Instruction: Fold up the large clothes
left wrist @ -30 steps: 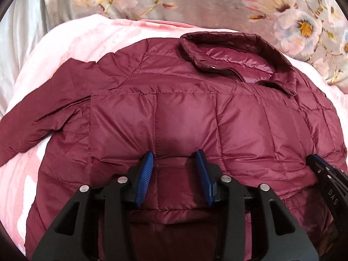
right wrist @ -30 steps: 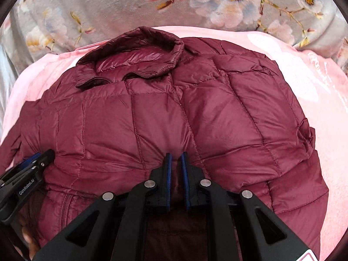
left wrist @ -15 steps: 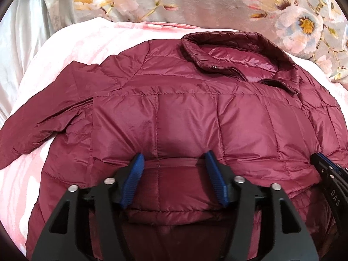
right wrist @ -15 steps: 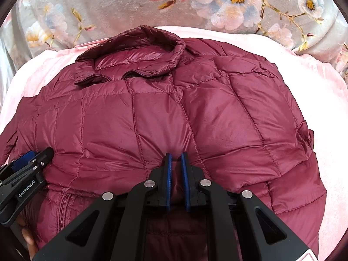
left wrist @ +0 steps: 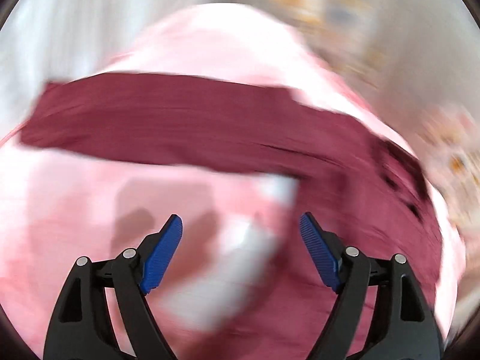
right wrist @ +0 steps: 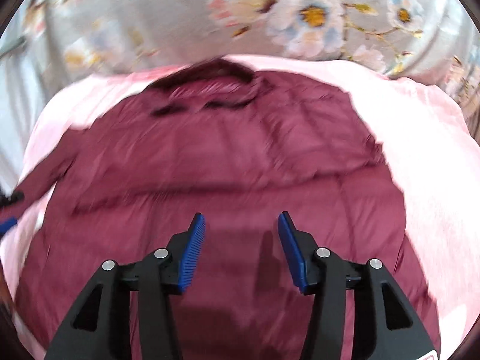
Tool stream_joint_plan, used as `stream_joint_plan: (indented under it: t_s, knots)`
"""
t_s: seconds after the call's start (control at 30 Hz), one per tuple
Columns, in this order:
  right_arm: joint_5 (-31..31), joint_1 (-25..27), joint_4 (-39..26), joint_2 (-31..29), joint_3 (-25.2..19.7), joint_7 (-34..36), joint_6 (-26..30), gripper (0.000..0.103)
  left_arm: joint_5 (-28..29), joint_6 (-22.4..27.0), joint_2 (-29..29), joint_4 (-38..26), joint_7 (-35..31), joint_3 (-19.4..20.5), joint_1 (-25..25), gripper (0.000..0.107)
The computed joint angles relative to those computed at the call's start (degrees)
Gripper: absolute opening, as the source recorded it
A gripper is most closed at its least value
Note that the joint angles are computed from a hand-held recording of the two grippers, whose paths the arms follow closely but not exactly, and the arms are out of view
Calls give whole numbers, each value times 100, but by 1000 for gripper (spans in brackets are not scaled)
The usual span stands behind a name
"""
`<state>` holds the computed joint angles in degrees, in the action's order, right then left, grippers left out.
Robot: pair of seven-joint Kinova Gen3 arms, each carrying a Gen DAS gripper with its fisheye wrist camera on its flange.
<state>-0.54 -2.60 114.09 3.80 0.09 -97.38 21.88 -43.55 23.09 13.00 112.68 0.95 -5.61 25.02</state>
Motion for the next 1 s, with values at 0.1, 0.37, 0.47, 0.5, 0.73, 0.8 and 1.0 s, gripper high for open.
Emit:
stream_joint_plan:
  t_s: [0.1,0.37,0.47,0.5,0.73,0.8,1.0]
  knots:
    - [-272,-64,219,-111,-95,277,109,51,273,116,-202,381,164,-315,-540,78]
    - [134,-337,440,-146,-166,-299,101,57,1093,-867,-205,762,-104,-704,-1886,70]
    - [-114,-270,421,-126,-159,-97,118,58,1468,-452,75,224,-785,-80,-2336,7]
    - [-268,-222,418,-132,-152,54,132,58,1506,-411,113,133,-919,2,-2387,3]
    - [-977,16,340,-222,-56,664,294,58,137,521,-71,-1015,-814,379,-849,3]
    - [-1127,77,292,-237,-18,805,328,58,-261,668,-29,-1394,-886,507,-318,3]
    - [-1255,229,272,-273,90,964,282,63,-150,649,618,-2695,-2222,1634,322,4]
